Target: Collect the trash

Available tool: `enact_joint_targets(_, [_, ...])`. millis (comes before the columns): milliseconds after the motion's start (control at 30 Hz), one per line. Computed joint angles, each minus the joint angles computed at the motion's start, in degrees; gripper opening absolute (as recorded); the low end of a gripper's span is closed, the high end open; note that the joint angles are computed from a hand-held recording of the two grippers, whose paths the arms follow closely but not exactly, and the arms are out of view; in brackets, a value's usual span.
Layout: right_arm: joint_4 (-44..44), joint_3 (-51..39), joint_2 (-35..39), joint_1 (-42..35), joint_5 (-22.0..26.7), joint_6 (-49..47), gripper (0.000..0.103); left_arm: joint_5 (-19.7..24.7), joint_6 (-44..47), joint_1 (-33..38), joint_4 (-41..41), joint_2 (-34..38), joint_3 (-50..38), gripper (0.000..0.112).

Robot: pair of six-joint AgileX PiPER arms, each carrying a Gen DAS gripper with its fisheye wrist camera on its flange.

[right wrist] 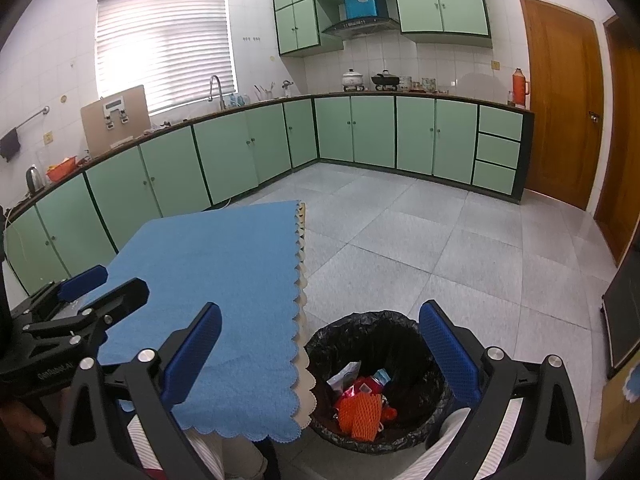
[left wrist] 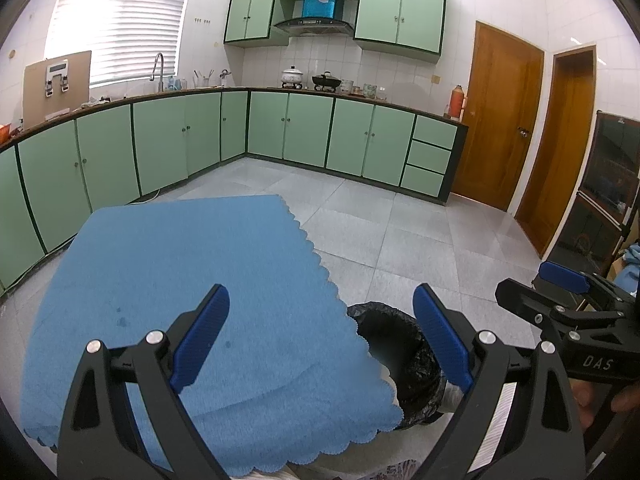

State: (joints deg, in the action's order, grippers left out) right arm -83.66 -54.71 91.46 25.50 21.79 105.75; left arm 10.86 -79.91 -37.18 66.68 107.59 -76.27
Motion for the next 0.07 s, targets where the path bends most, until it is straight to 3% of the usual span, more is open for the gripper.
enact_joint_targets(67, [-0.13,0.04,-0.03,-0.12,-0.13,0.07,0.097,0.19,-0.09,-0.18,-0.07,-0.04,0.08,0.090])
